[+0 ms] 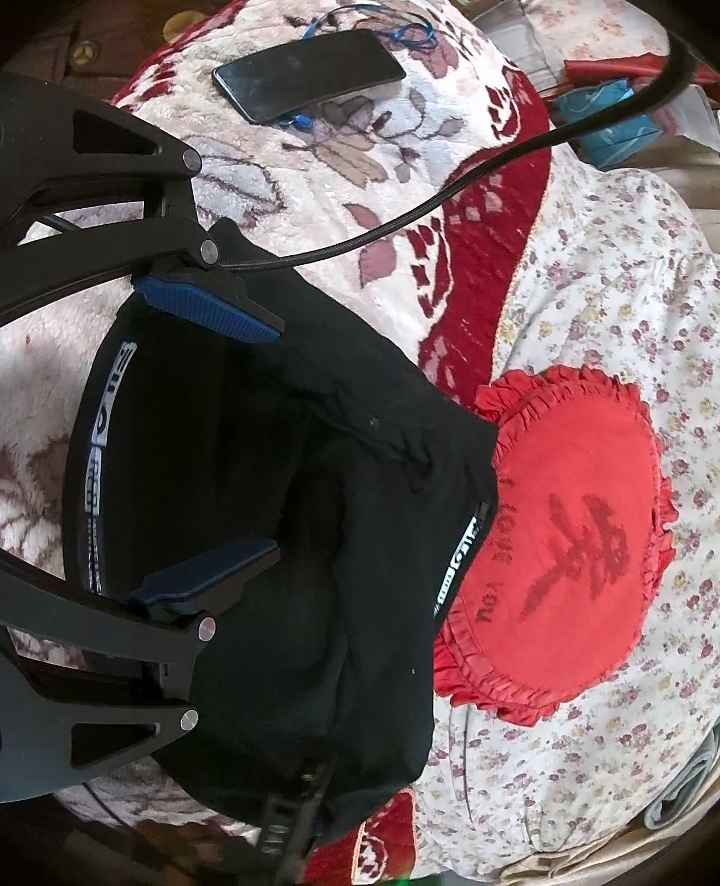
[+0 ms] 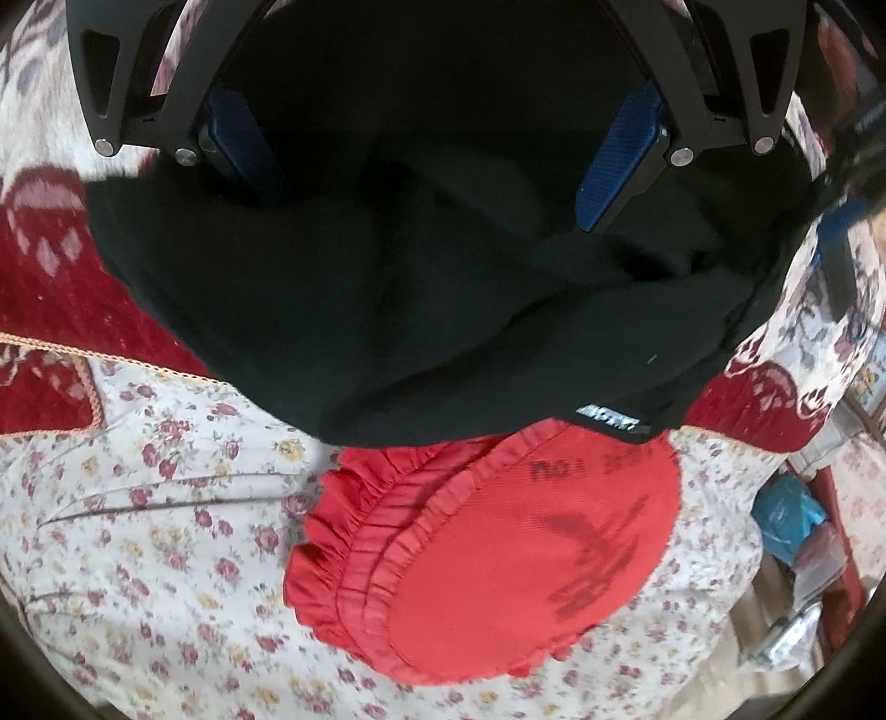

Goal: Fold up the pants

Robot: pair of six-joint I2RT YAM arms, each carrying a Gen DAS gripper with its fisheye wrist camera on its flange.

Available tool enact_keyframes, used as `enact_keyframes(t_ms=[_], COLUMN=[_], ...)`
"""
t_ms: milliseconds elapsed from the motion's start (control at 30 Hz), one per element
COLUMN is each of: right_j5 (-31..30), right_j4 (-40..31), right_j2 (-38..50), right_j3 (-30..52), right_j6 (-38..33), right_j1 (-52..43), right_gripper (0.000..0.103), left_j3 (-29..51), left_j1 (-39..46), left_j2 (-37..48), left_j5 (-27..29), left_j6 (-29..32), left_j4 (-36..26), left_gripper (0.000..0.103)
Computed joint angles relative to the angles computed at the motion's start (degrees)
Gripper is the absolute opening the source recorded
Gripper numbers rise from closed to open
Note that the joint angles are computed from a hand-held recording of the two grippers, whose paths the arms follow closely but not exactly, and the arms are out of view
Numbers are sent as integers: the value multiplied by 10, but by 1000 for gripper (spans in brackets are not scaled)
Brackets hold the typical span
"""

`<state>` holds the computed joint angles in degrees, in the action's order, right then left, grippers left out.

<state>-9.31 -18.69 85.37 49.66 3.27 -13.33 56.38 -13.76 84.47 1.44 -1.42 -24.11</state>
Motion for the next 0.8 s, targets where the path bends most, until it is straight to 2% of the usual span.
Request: enact_keyframes(t_ms=[133, 333, 467, 633, 733, 800], right_j5=[-11, 13, 5, -17, -25, -33], right_j4=[-18, -46, -103, -94, -80, -75], right_j2=[100, 252, 301, 175, 68, 34], right_j3=[89, 284, 376, 264, 151, 103], right_j6=[-1, -11, -23, -71, -118, -137], right_j1=[-18, -13, -15, -69, -137, -183], right_gripper=[101, 101, 101, 101, 101, 101], left_j3=[9, 20, 25, 32, 29, 25], left_j1=[14, 33, 52, 84, 105, 121], left_j2=[17, 34, 35, 43, 45, 45], left_j5=[2, -4, 4, 36, 53, 71], left_j6=[3, 11, 11, 11, 10, 4], left_j4=[2, -3, -11, -23, -32, -40], left_gripper=[73, 73, 73, 73, 73, 73])
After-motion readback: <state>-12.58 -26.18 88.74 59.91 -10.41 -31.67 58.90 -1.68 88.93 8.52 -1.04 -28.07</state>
